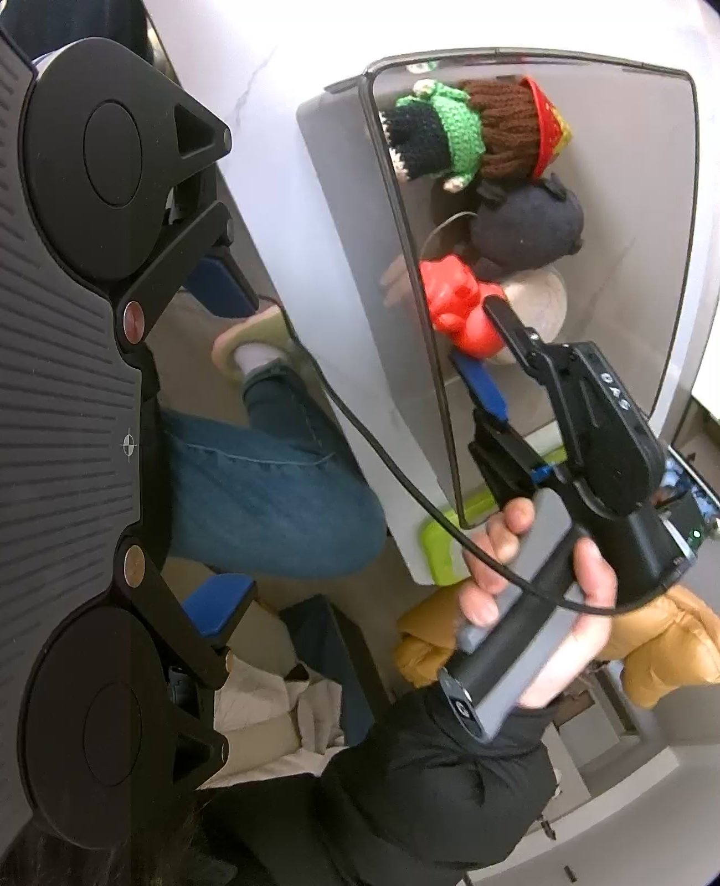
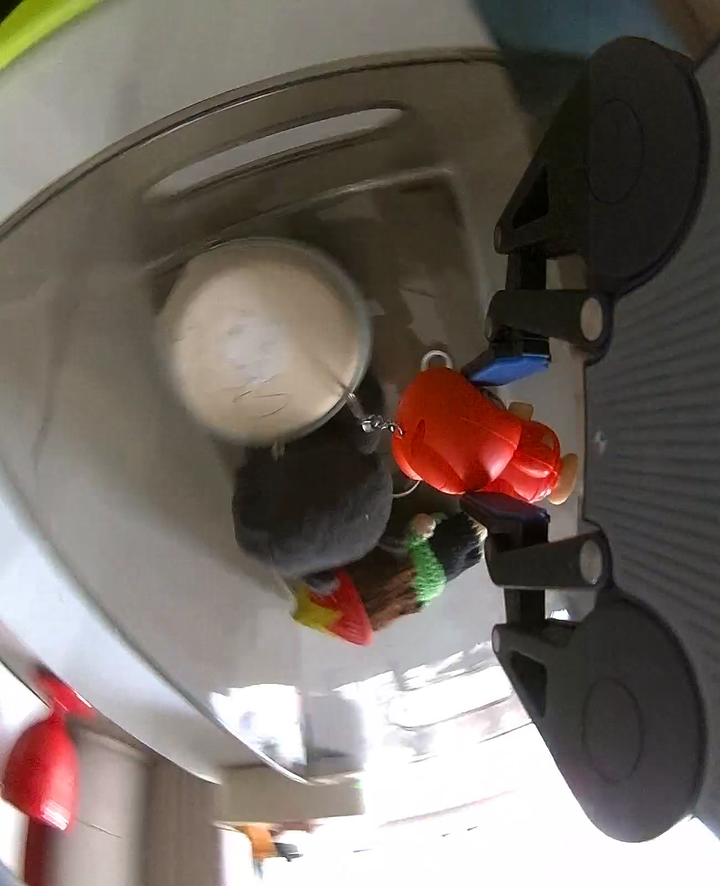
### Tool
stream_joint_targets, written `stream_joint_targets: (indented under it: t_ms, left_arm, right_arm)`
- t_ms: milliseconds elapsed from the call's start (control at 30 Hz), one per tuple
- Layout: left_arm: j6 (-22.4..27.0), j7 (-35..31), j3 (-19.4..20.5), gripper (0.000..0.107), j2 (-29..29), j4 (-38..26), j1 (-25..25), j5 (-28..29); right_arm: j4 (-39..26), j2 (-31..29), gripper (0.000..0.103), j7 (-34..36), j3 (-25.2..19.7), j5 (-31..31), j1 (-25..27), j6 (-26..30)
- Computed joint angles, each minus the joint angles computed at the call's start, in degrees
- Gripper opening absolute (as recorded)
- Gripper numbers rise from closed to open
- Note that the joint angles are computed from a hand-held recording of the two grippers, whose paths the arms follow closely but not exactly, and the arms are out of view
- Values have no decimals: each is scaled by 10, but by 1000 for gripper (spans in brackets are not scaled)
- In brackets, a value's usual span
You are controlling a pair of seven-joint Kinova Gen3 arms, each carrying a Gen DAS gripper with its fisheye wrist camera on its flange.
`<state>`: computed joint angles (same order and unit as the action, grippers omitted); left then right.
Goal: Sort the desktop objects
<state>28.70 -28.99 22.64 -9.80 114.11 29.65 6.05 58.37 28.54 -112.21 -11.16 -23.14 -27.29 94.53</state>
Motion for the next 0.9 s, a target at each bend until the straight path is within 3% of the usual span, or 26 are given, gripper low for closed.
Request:
stream_joint_targets:
  t_ms: [100,200,233,367,467,600,667,733,833,900]
  left_arm:
    - [-1,-4,-3,101,1,1,2,4]
    - [-6,-8,-6,102,-1,5,3,9]
    - [-6,-8,-6,102,-3,7,3,10]
    - [-3,-7,-8,102,-11,15,-1,17]
    - [-8,-11,-13,102,-10,17,-3,24]
    - [-17,-21,-9,102,-3,11,0,26]
    - [-9,-21,-3,102,-1,6,1,20]
    - [-1,-12,3,102,-1,2,-1,11]
    - [-2,3,3,102,-6,9,-4,10]
    - [-8,10,1,102,-10,17,-5,14]
  right_arm:
    - [37,-11,45,2,3,20,-2,-24]
    - [5,17,53,-17,-59,64,28,-1]
    - [5,25,68,-10,-84,86,37,-2]
    - [-6,6,69,76,-170,160,54,-28]
    - [20,-50,79,146,-143,230,-5,-98]
    - [94,-83,72,237,-73,323,-111,-191]
    - [121,-78,49,266,-61,367,-150,-224]
    - [122,-62,39,280,-83,387,-150,-230]
    - [109,-31,38,254,-133,437,-140,-212]
    - [103,-15,40,240,-131,474,-159,-186]
